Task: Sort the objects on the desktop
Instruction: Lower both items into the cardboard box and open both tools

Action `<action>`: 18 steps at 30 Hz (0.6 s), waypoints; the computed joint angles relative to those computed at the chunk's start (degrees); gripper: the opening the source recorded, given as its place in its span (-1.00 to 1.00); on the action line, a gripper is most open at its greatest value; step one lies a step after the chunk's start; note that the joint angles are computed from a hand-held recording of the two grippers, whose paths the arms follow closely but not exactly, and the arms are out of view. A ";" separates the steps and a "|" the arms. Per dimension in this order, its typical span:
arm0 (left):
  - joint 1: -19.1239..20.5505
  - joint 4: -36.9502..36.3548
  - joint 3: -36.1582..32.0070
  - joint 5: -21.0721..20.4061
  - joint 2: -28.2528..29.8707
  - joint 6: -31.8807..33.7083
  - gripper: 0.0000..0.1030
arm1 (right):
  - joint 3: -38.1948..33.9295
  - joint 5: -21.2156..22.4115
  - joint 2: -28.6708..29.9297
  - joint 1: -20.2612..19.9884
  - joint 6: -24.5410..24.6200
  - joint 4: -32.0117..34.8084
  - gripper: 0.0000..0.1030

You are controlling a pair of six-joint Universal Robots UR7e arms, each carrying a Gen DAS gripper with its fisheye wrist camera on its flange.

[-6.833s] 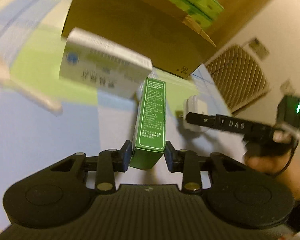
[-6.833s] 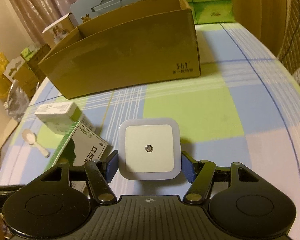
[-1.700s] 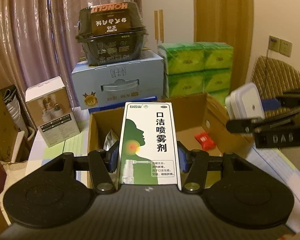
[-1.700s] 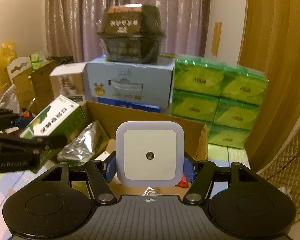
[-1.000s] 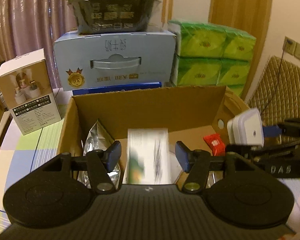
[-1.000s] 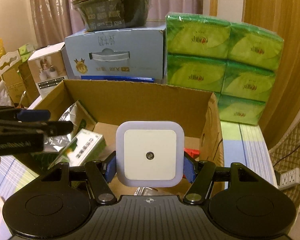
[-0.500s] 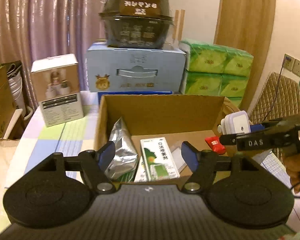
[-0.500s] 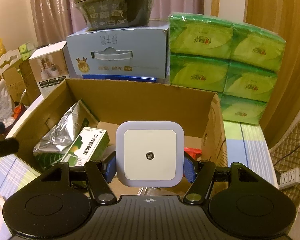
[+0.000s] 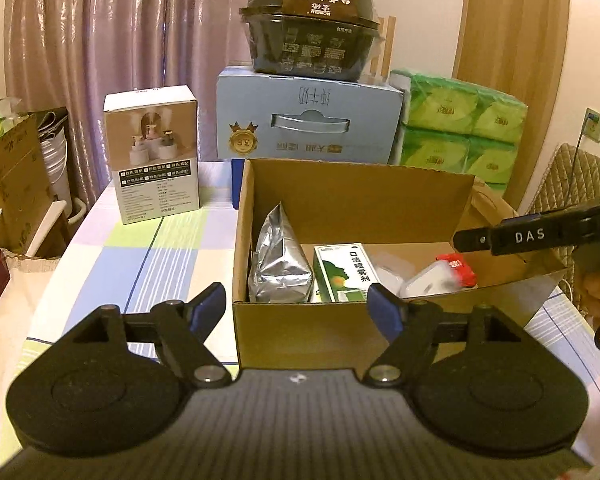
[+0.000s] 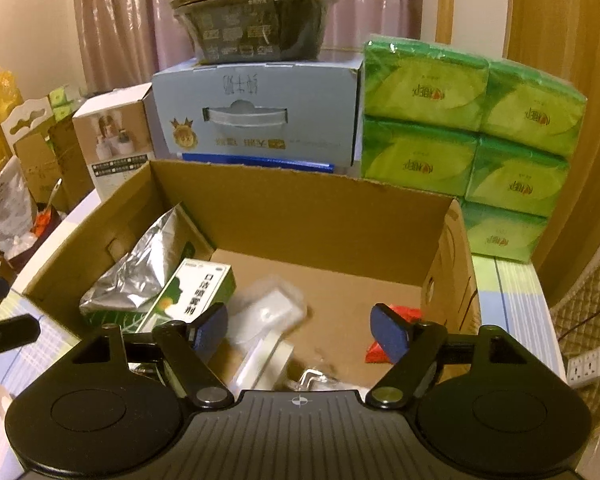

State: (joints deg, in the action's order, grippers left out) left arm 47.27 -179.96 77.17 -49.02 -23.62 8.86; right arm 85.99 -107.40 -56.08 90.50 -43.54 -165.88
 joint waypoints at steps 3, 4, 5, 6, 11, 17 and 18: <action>-0.29 0.01 0.72 0.23 -0.44 -0.16 0.44 | 0.87 -0.01 -0.91 0.35 0.28 0.04 0.50; -0.41 0.18 1.15 0.28 -0.74 -0.55 0.44 | 1.16 0.03 -1.25 0.47 0.26 0.07 0.51; -0.58 0.46 1.77 0.19 -1.20 -1.17 0.44 | 1.51 -0.06 -1.62 0.64 0.14 -0.09 0.53; -0.73 0.77 2.22 0.17 -1.56 -1.63 0.45 | 2.03 -0.17 -2.10 0.84 -0.09 -0.42 0.56; -2.24 0.93 6.10 1.79 -4.03 -2.67 0.48 | 4.66 -0.31 -4.97 1.92 -0.64 -0.83 0.64; -4.48 0.83 11.74 3.68 -7.66 -4.98 0.52 | 9.42 -0.27 -9.60 3.23 -1.52 -1.43 0.70; -4.87 0.73 12.74 4.05 -8.26 -5.26 0.53 | 10.27 -0.22 -10.37 3.44 -1.59 -1.36 0.72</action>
